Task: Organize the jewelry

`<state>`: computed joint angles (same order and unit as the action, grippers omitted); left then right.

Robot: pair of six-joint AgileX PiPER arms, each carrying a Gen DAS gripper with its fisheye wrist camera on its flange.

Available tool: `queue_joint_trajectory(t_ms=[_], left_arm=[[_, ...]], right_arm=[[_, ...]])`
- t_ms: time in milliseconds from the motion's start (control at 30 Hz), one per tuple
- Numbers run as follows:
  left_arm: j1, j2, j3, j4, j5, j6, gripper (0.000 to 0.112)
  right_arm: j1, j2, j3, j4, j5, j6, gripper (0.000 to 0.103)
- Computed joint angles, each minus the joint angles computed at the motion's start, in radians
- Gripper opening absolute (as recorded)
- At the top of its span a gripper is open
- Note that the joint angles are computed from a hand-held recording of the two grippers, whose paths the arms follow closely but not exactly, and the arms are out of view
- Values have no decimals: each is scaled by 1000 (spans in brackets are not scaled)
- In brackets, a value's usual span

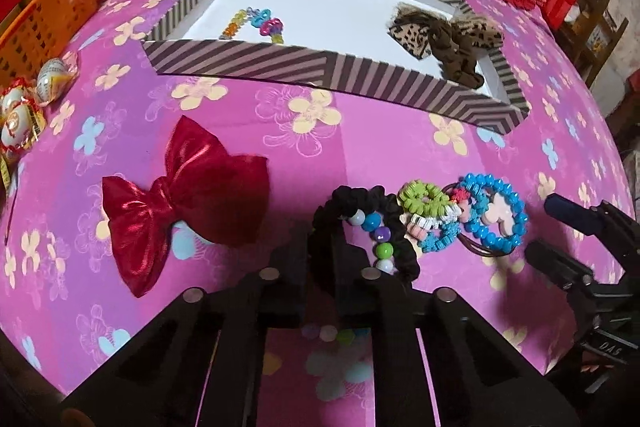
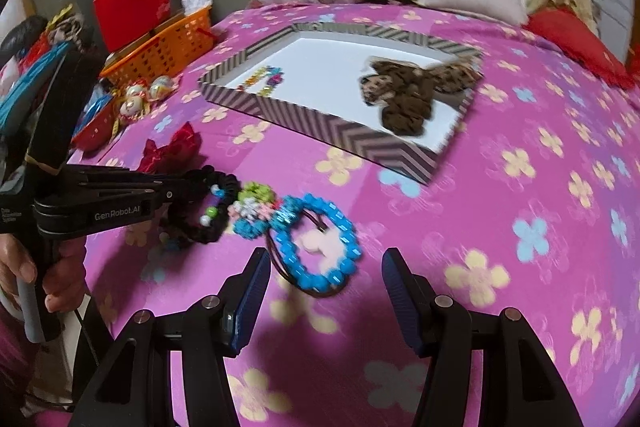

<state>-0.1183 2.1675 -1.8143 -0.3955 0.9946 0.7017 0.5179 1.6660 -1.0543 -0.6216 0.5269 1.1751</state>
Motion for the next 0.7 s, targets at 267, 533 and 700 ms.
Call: queue_joint_trajectory(t_ms=[267,533,700], left_arm=[[13,2,-22,3,4,-28,8],[16,18,-46,11,17,-50,8],[18,17,-46,0,20,-53,8]], right_arm=[[-9,135,-181,100,10,-257,45],[-15,242,-302,170,54,-433,20],[-21,229,-271,172,19,-415,17]])
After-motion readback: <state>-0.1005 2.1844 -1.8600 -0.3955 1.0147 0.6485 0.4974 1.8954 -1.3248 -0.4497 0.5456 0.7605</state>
